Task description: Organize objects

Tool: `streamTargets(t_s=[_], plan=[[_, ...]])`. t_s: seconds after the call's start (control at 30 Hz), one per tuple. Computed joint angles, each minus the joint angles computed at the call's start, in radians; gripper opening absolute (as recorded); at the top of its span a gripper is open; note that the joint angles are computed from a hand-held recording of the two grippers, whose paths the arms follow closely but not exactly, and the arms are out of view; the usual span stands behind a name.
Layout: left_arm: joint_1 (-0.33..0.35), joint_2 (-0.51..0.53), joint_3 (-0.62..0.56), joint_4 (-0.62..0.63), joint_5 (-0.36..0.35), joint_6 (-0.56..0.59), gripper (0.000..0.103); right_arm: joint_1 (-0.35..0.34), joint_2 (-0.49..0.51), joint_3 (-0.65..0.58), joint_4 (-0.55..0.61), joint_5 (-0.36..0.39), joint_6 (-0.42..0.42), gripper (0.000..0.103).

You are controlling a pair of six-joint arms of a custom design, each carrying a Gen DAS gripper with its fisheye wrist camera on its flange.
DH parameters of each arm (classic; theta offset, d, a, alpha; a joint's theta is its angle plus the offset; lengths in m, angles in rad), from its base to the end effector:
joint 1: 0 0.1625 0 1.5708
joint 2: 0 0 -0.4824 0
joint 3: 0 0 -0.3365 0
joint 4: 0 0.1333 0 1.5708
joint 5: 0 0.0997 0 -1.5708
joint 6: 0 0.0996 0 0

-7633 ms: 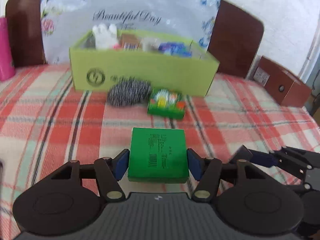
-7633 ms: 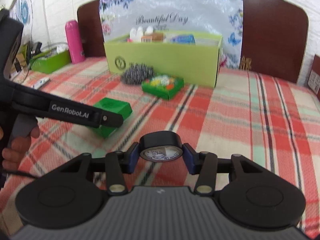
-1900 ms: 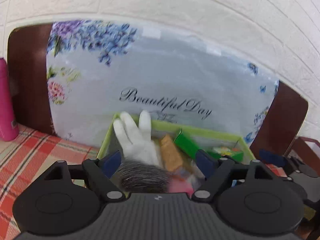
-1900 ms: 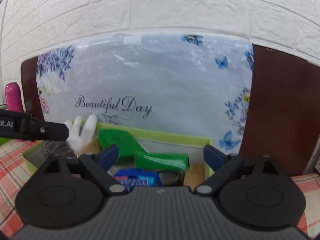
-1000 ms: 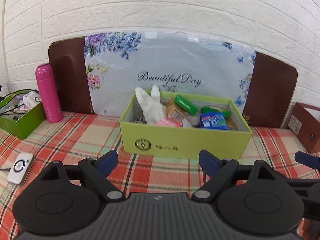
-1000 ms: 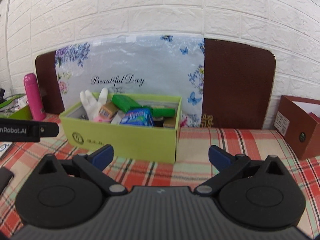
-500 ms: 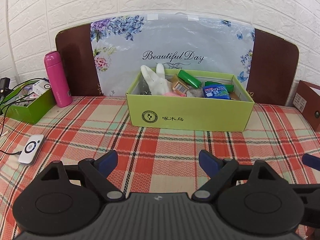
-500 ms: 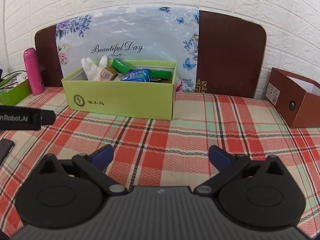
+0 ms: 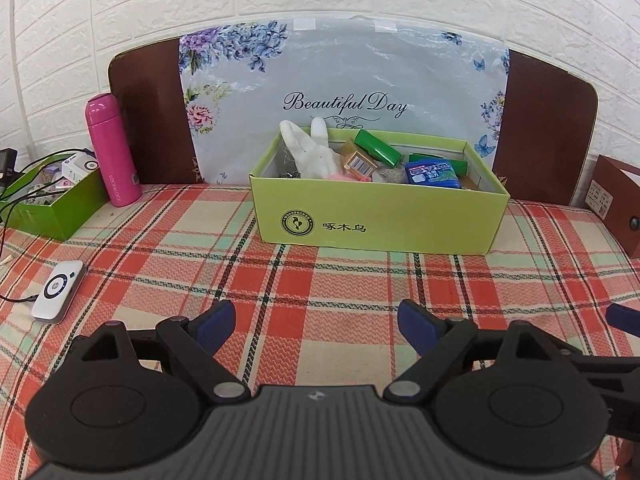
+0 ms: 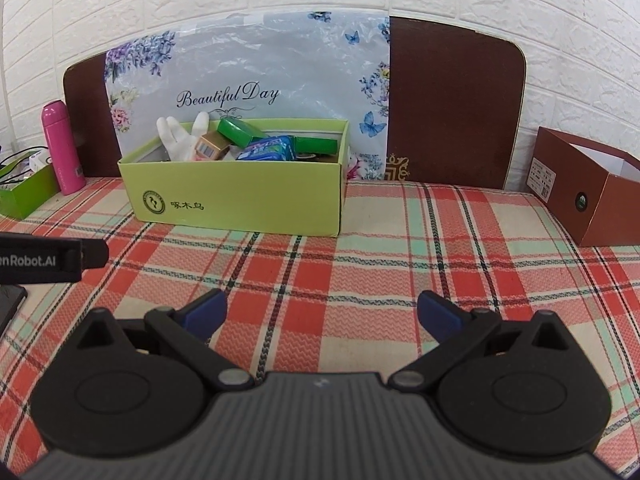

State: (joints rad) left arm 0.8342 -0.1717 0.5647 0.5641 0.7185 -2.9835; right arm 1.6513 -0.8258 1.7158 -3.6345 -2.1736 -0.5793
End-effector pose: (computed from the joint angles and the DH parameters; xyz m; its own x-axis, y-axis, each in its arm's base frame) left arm -0.3444 -0.6899 0.0050 -0.6827 0.2149 -0.6984 0.6650 0.5790 -0.4718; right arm 0.1291 -0.6448 0.3158 -0.7053 0.1697 0.6883 -0.4985 0.5716 -0.6517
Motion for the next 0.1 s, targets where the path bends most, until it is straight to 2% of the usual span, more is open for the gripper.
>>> streamTargets(t_s=[0.1], plan=[[-0.001, 0.006, -0.008, 0.003, -0.008, 0.008, 0.091, -0.002, 0.000, -0.001, 0.007, 0.000, 0.011, 0.103]])
